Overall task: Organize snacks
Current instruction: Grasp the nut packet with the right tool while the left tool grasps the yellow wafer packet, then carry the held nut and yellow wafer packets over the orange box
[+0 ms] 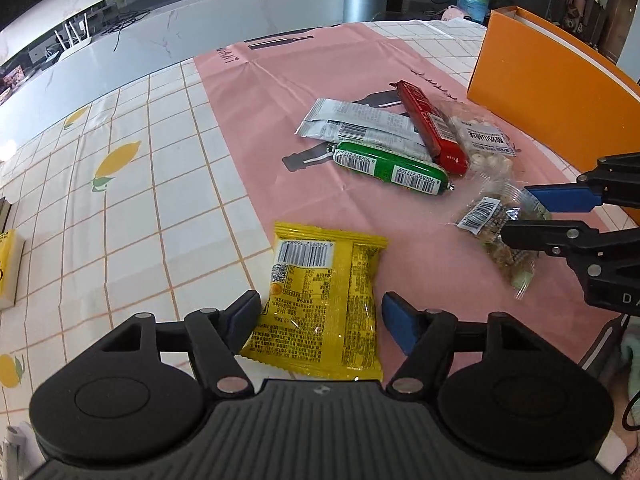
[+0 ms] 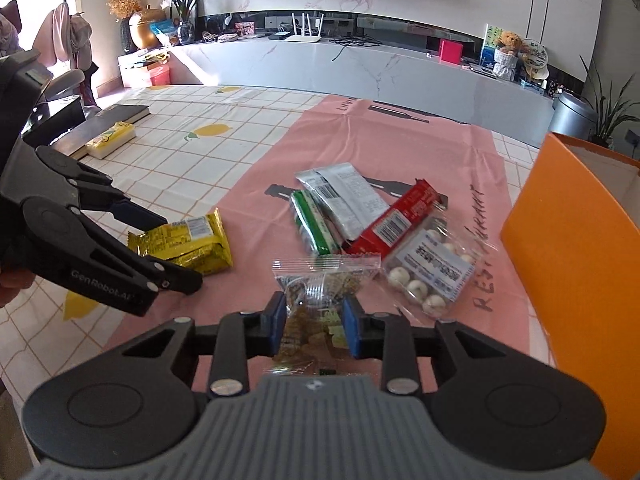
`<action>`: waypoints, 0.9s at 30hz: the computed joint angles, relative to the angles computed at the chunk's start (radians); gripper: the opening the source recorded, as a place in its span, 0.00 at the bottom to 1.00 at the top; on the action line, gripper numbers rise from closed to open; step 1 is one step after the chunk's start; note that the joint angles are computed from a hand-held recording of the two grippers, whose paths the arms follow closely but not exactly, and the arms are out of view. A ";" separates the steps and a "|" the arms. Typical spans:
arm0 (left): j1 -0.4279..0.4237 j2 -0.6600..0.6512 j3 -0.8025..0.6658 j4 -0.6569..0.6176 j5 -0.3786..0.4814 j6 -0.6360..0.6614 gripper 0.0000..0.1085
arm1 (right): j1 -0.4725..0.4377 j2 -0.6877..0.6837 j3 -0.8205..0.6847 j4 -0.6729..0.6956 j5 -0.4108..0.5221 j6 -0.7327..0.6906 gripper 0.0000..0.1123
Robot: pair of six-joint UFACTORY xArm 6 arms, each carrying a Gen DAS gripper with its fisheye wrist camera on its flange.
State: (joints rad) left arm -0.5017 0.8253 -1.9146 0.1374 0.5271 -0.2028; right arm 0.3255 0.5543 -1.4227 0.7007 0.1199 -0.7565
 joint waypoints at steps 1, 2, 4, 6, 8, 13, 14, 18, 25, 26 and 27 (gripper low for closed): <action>-0.005 -0.002 0.004 0.016 -0.001 -0.020 0.75 | 0.000 -0.006 0.009 0.027 -0.008 -0.026 0.26; -0.008 -0.003 0.007 0.037 -0.008 -0.045 0.75 | 0.001 -0.008 0.011 0.067 -0.014 -0.065 0.26; -0.013 0.004 0.005 0.080 -0.023 -0.110 0.76 | 0.001 0.002 0.001 0.061 -0.020 -0.062 0.32; -0.015 0.019 -0.011 0.135 -0.032 -0.189 0.77 | 0.001 0.013 -0.012 0.058 -0.021 -0.055 0.37; -0.015 0.035 -0.033 0.185 -0.031 -0.273 0.77 | -0.001 0.023 -0.017 0.030 -0.024 -0.020 0.39; -0.019 0.050 -0.054 0.258 -0.023 -0.376 0.76 | -0.006 0.036 -0.028 0.116 -0.010 -0.071 0.40; -0.020 0.048 -0.051 0.266 -0.024 -0.392 0.75 | -0.007 0.037 -0.032 0.142 -0.001 -0.087 0.40; -0.027 0.046 -0.058 0.299 0.005 -0.461 0.69 | -0.015 0.046 -0.048 0.175 0.025 -0.104 0.40; -0.058 0.066 -0.119 0.356 0.107 -0.600 0.58 | -0.033 0.058 -0.071 0.183 0.080 -0.090 0.34; -0.063 0.070 -0.130 0.367 0.123 -0.616 0.57 | -0.033 0.057 -0.070 0.173 0.079 -0.086 0.34; -0.067 0.075 -0.141 0.373 0.139 -0.629 0.56 | -0.033 0.056 -0.068 0.161 0.078 -0.079 0.33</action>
State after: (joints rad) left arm -0.5687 0.9000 -2.0560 0.5102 0.6659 -0.8316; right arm 0.2928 0.6103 -1.4908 0.8616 0.1974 -0.8357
